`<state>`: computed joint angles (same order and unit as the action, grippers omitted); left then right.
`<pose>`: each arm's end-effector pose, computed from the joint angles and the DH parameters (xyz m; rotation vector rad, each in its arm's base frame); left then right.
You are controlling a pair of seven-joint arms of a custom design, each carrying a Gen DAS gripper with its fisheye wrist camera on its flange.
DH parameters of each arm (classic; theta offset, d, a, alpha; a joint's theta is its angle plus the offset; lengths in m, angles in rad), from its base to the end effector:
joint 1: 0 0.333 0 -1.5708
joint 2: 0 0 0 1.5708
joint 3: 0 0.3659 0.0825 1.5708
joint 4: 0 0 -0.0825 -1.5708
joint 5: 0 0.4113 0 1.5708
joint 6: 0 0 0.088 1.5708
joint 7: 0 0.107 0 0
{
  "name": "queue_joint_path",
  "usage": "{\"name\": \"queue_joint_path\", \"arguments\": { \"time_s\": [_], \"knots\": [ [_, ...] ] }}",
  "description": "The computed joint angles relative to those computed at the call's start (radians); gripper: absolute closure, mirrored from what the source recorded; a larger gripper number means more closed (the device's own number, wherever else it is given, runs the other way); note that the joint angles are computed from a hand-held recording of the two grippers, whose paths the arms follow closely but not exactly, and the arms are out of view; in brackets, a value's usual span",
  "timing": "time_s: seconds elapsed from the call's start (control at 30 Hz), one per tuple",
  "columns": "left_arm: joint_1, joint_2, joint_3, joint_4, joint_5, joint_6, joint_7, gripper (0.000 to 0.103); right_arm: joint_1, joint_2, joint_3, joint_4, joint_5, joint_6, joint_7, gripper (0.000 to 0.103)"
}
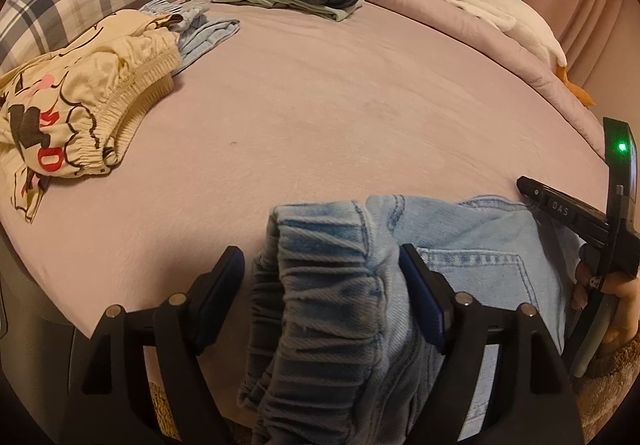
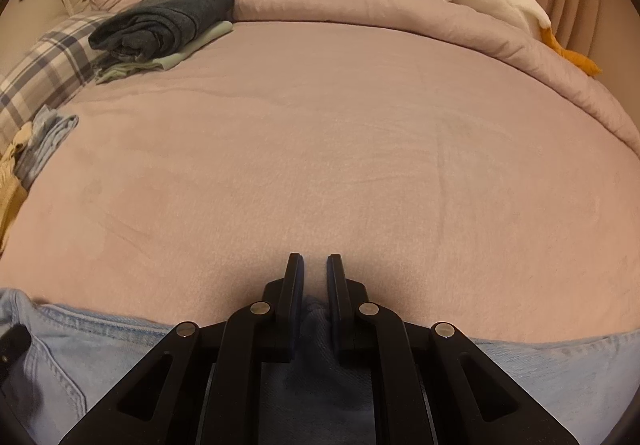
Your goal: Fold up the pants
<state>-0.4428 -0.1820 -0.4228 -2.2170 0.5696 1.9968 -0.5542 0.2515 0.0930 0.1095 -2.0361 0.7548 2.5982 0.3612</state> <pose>0.3493 -0.3726 0.4898 -2.5187 0.7252 -0.4490 0.5973 0.2089 0.4817 -2.3700 0.6927 -0.2840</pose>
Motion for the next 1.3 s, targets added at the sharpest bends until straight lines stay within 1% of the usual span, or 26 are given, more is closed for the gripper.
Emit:
{"name": "queue_joint_path", "arguments": {
  "time_s": [0.1,0.17,0.23,0.27,0.3,0.33,0.37,0.4,0.43,0.47,0.5,0.53,0.57,0.6,0.7,0.8,0.83,0.9,0.93,1.03,1.1,1.17,1.2,1.23,1.27,1.3],
  "knots": [
    [-0.002,0.017,-0.009,0.026,-0.013,-0.053,-0.043,0.014,-0.001,-0.001,0.002,-0.002,0.011,0.003,-0.008,0.094],
    [-0.010,0.027,-0.015,0.041,-0.003,-0.080,-0.082,0.014,-0.001,0.000,0.002,-0.002,0.014,0.002,-0.010,0.094],
    [-0.018,0.019,-0.015,0.041,-0.001,-0.079,-0.120,0.014,-0.003,0.003,0.001,0.003,0.018,-0.010,-0.009,0.094],
    [-0.021,0.005,-0.014,0.036,-0.005,-0.069,-0.145,0.015,-0.007,0.007,-0.001,0.013,0.023,-0.030,-0.010,0.094],
    [-0.023,-0.004,-0.018,0.037,-0.004,-0.071,-0.171,0.016,-0.013,0.011,-0.003,0.024,0.036,-0.058,-0.021,0.091],
    [-0.025,-0.006,-0.026,0.050,0.001,-0.089,-0.189,0.016,-0.022,0.018,-0.005,0.040,0.049,-0.099,-0.031,0.087],
    [-0.028,-0.001,-0.035,0.071,0.010,-0.124,-0.192,0.016,-0.034,0.027,-0.010,0.063,0.063,-0.160,-0.039,0.076],
    [-0.034,0.015,-0.047,0.107,0.020,-0.179,-0.186,0.016,-0.053,0.038,-0.016,0.096,0.078,-0.258,-0.050,0.060],
    [-0.043,0.036,-0.057,0.150,0.032,-0.243,-0.172,0.015,-0.063,0.041,-0.020,0.112,0.078,-0.307,-0.053,0.045],
    [-0.054,0.055,-0.062,0.185,0.049,-0.291,-0.160,0.015,-0.067,0.033,-0.023,0.111,0.078,-0.317,-0.057,0.038],
    [-0.064,0.069,-0.061,0.208,0.063,-0.321,-0.157,0.015,-0.070,0.007,-0.024,0.086,0.104,-0.280,-0.085,0.029],
    [-0.075,0.087,-0.062,0.240,0.083,-0.355,-0.155,0.015,-0.072,-0.014,-0.026,0.064,0.141,-0.247,-0.122,0.028],
    [-0.085,0.095,-0.056,0.256,0.094,-0.366,-0.156,0.015,-0.075,-0.042,-0.031,0.040,0.183,-0.216,-0.175,0.028],
    [-0.094,0.103,-0.050,0.269,0.110,-0.366,-0.159,0.015,-0.074,-0.057,-0.039,0.030,0.192,-0.207,-0.195,0.028],
    [-0.111,0.132,-0.033,0.311,0.169,-0.340,-0.149,0.015,-0.083,-0.087,-0.073,0.034,0.206,-0.222,-0.224,0.028],
    [-0.120,0.174,-0.009,0.359,0.225,-0.308,-0.097,0.016,-0.106,-0.092,-0.107,0.069,0.294,-0.219,-0.248,0.027],
    [-0.123,0.194,-0.001,0.380,0.243,-0.292,-0.075,0.016,-0.115,-0.084,-0.115,0.091,0.327,-0.202,-0.248,0.025],
    [-0.129,0.216,0.017,0.402,0.264,-0.251,-0.046,0.016,-0.135,-0.058,-0.127,0.142,0.372,-0.177,-0.233,0.016],
    [-0.130,0.225,0.027,0.408,0.276,-0.224,-0.032,0.016,-0.145,-0.042,-0.129,0.169,0.371,-0.171,-0.207,0.015],
    [-0.129,0.257,0.055,0.440,0.306,-0.161,-0.004,0.016,-0.180,0.033,-0.134,0.287,0.272,-0.167,-0.037,0.015],
    [-0.124,0.279,0.074,0.458,0.311,-0.109,0.015,0.016,-0.211,0.078,-0.128,0.360,0.237,-0.163,0.009,0.015],
    [-0.117,0.299,0.092,0.469,0.309,-0.055,0.026,0.016,-0.241,0.096,-0.112,0.379,0.270,-0.100,0.001,0.013],
    [-0.114,0.312,0.100,0.479,0.301,-0.032,0.041,0.017,-0.255,0.115,-0.108,0.390,0.291,-0.058,0.019,0.009],
    [-0.111,0.325,0.108,0.490,0.291,-0.015,0.061,0.017,-0.267,0.129,-0.104,0.397,0.291,-0.045,0.049,0.008],
    [-0.110,0.333,0.114,0.497,0.283,-0.006,0.077,0.019,-0.280,0.153,-0.104,0.419,0.275,-0.052,0.098,0.008],
    [-0.111,0.345,0.120,0.510,0.276,-0.002,0.094,0.019,-0.291,0.190,-0.110,0.456,0.231,-0.078,0.179,0.008]
  ]
}}
